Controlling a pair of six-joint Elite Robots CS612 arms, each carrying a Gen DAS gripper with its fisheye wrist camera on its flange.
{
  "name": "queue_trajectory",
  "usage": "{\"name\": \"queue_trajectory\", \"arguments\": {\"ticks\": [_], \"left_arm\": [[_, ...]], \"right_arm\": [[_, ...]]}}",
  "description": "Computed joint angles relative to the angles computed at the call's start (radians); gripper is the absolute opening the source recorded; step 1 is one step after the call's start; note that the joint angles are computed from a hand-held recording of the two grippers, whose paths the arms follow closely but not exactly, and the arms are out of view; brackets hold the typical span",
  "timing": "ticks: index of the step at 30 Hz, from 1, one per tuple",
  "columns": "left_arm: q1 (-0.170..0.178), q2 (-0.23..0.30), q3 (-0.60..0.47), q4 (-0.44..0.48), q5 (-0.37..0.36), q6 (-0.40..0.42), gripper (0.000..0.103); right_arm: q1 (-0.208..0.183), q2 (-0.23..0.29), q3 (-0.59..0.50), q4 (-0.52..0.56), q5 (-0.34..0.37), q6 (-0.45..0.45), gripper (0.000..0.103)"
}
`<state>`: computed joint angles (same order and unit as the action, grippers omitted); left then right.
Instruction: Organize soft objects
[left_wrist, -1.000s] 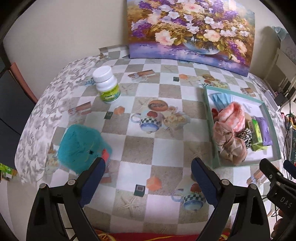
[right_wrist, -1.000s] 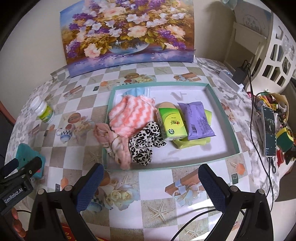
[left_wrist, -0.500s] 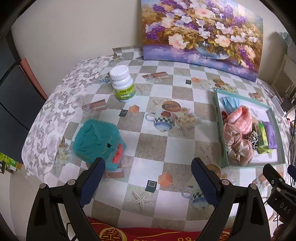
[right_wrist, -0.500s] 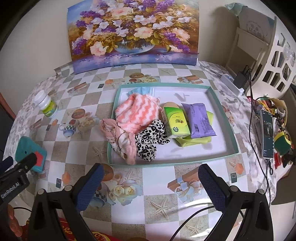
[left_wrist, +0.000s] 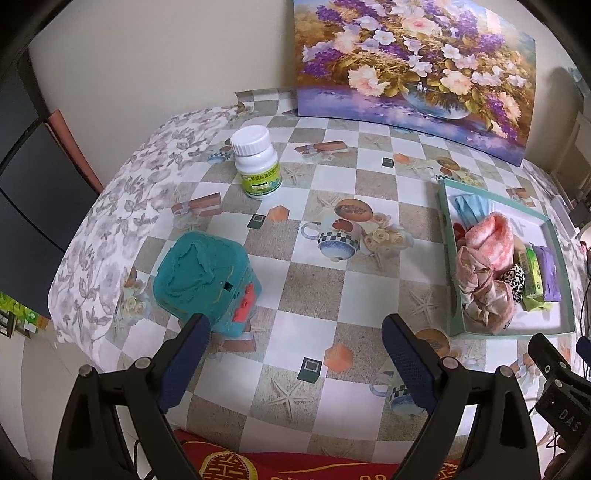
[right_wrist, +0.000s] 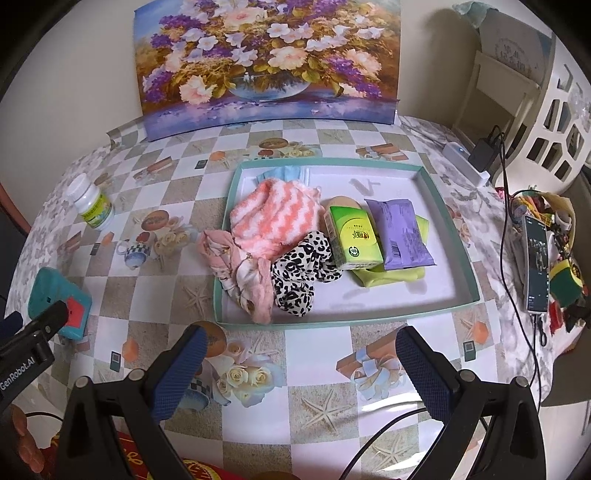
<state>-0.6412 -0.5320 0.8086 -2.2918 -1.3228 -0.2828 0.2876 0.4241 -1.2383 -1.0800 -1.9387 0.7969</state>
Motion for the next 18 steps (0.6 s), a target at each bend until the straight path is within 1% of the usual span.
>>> {"name": "queue_trajectory", "arguments": {"ticks": [6,18], "left_arm": [[0.000,0.001,0.000,-0.003,0.004,0.002,0.094],[-0.006,-0.002,0.006,-0.013,0.036,0.006,0.094]], "right_arm": [[-0.002,0.001,-0.002,0.004,0.008,0.009,0.103],[-0.002,0.000,0.000,0.005,0.009,0.013,0.103]]}}
